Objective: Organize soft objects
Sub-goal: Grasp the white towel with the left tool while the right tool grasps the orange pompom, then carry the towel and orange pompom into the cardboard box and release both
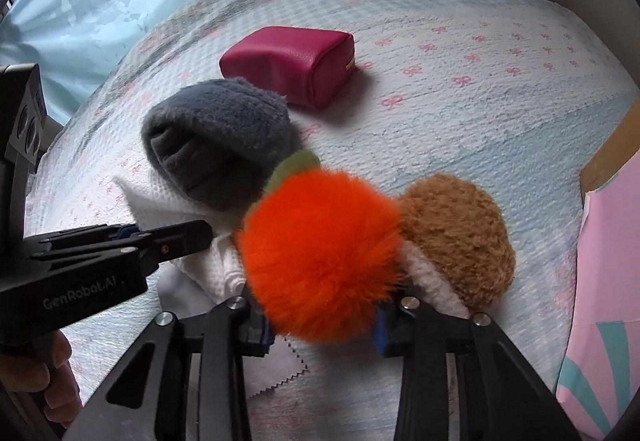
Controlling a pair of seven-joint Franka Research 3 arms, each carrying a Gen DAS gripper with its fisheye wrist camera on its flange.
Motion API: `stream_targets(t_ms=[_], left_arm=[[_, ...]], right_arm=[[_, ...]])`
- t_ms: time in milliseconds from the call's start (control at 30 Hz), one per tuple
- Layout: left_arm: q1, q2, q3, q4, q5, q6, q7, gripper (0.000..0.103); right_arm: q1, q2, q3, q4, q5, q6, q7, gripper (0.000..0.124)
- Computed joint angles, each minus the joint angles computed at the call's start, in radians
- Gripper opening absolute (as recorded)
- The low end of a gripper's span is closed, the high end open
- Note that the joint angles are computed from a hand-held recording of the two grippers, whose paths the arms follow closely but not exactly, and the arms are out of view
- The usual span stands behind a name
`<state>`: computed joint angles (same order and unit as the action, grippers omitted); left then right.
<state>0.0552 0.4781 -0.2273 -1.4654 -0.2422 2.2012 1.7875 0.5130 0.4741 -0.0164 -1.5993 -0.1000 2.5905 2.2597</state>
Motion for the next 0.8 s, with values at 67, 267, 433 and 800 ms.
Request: stream_targets(t_ms=[67, 267, 433, 800], left_arm=[[0.012, -0.008, -0.005, 0.003, -0.016, -0.003, 0.014, 0.011], [0.018, -0.044, -0.002, -0.009, -0.04, 0.011, 0.022, 0.01], [0.03, -0.105, 0.006, -0.055, -0.07, 0.029, 0.026, 0.01], [0.025, -0.26, 0.035, -0.119, -0.126, 0.041, 0.025, 0.01]], right_arm=[[0.006, -0.003, -0.005, 0.003, -0.008, 0.0, 0.007, 0.032], [0.016, -0.024, -0.014, 0.0, -0.035, 0.005, 0.031, 0.032], [0.027, -0.063, -0.021, -0.025, -0.076, 0.011, 0.063, 0.032], [0.038, -0.213, -0.003, -0.091, -0.214, -0.03, 0.174, 0.032]])
